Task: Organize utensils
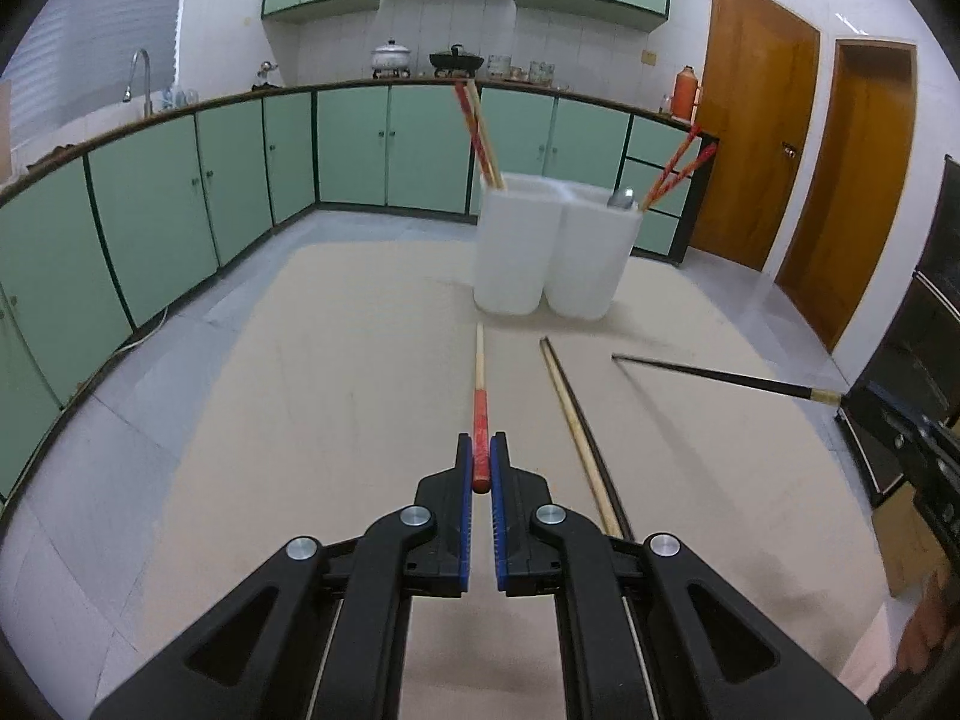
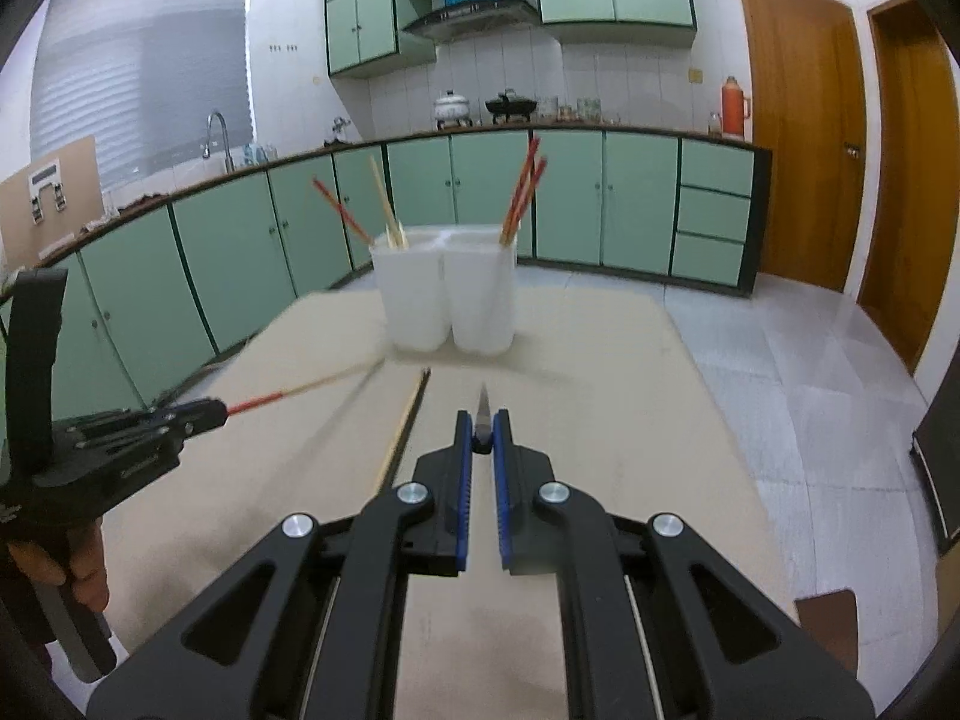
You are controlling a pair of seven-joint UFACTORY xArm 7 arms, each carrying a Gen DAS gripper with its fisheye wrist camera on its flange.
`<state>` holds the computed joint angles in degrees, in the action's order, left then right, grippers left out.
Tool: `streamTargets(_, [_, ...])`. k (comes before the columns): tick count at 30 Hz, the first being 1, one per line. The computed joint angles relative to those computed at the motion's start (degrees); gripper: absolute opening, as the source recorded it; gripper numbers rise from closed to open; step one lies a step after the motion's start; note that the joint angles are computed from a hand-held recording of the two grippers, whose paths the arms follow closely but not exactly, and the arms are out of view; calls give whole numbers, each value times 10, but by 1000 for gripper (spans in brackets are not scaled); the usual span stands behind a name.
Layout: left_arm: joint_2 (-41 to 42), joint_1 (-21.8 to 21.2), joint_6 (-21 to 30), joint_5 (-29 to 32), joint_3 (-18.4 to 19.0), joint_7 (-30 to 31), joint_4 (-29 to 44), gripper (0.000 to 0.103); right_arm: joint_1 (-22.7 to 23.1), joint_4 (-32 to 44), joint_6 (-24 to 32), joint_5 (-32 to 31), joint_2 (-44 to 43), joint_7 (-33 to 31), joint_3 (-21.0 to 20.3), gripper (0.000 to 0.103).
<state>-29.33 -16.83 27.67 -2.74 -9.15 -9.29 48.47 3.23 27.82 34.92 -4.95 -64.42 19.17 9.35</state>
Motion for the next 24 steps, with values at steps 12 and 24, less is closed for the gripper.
streamTargets(12, [19, -21, 9, -29, 18, 27, -30, 7, 13, -43, 11, -2, 11, 33, 19, 6])
streamTargets(24, [-36, -21, 36, -29, 7, 32, -89, 22, 26, -55, 9, -3, 23, 43, 12, 6])
